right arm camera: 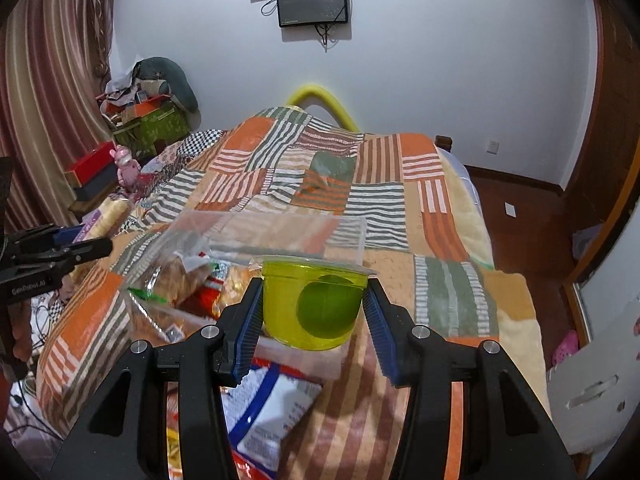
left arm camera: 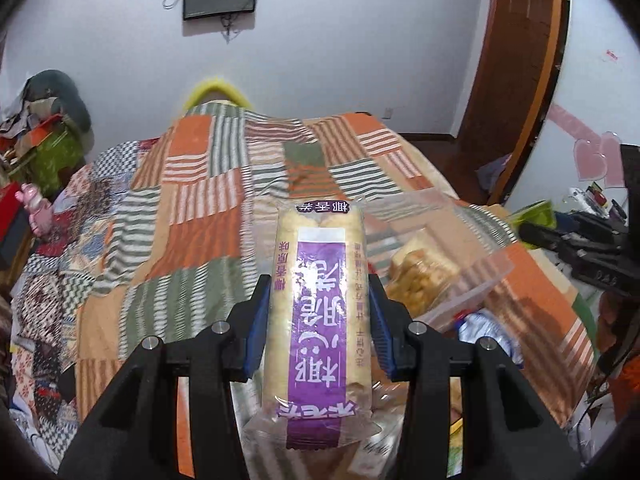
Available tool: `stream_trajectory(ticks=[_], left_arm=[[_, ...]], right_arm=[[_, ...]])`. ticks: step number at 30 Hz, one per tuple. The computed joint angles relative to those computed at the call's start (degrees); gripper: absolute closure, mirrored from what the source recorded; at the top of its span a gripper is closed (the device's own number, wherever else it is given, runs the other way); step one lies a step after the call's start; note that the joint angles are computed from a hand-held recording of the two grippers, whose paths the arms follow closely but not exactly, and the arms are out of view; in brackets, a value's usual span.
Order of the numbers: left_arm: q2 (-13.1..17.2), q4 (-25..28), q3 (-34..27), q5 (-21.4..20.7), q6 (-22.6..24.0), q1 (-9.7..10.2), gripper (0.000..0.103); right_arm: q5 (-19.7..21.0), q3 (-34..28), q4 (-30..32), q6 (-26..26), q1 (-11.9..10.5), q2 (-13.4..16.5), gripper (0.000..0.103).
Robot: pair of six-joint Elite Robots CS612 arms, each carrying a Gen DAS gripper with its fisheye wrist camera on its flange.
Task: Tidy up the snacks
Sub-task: 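Lift and carry the bread roll and jelly cup over the clear box with both tools, then open both tools to drop the bread roll and jelly cup into the box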
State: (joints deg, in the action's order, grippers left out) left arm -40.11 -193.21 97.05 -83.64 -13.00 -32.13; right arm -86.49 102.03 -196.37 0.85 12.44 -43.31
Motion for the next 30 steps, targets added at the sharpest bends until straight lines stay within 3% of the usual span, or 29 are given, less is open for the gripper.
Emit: stream_trajectory(ticks=[19,30], left_arm=[[5.22,9.54,-10.37,-4.78,-1.23,-0.78,0.058],[6.27,11.1,-12.26,-5.89,-2.62,-0.64,0.057]], right_arm=[[3.0,-3.67,5.78,-1.21,-0.37,2.87,0.057],[3.27,-4.44,9.11,-1.97,-0.15,3.09,0.056]])
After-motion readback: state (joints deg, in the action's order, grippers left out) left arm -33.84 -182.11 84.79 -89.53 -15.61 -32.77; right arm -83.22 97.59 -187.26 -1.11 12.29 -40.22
